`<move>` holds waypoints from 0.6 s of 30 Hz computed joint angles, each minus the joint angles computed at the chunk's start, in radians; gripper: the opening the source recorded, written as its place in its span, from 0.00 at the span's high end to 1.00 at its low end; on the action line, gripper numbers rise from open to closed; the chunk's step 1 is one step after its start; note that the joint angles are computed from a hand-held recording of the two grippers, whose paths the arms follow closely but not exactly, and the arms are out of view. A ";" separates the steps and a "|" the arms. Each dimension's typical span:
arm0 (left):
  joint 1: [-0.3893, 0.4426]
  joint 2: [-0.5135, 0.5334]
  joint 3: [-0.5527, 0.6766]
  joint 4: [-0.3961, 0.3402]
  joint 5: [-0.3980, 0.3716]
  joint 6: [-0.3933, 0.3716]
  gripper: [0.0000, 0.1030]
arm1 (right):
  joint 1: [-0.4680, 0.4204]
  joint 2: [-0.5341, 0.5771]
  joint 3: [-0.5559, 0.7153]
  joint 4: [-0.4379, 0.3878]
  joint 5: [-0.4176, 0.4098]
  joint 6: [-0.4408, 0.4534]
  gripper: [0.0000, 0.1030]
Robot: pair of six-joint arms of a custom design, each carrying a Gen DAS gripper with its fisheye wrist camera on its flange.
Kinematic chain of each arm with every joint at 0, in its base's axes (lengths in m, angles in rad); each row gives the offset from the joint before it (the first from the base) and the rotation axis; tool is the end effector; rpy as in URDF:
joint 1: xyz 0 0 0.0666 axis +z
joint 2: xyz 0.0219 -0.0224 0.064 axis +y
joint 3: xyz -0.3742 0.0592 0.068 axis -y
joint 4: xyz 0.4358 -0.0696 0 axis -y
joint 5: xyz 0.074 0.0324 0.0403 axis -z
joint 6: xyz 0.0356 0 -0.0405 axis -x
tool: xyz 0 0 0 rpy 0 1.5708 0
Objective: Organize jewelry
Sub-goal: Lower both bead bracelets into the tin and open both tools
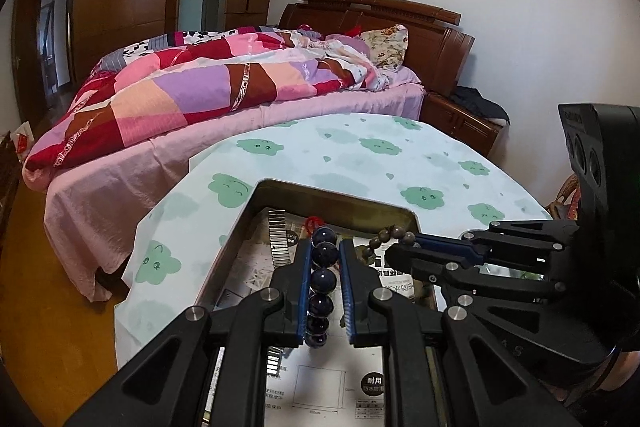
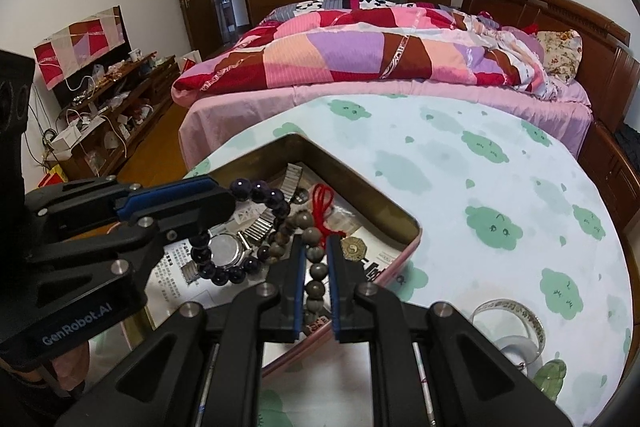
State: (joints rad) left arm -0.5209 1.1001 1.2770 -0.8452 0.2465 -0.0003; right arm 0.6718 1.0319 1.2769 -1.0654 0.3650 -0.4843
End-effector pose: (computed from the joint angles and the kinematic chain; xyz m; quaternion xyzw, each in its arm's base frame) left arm 0.3657 -0.2203 0.5042 0.2819 0.8491 -0.2183 0.3897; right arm 0.3087 0.2287 0.5138 -0.0194 0.9172 0.0555 0.3941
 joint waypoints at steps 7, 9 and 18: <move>-0.004 -0.002 0.001 0.007 -0.018 -0.002 0.78 | -0.009 -0.003 -0.009 0.008 0.003 -0.008 0.86; -0.007 -0.011 -0.007 0.020 -0.037 0.002 0.48 | -0.010 -0.006 -0.010 0.009 0.005 -0.012 0.79; 0.005 -0.008 -0.008 0.028 -0.053 0.021 0.41 | -0.018 -0.022 -0.023 0.015 0.029 -0.025 0.53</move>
State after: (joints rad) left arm -0.5161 1.0918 1.2690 -0.8171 0.1934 0.0207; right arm 0.6533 1.0097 1.2544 -1.0504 0.3942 -0.5094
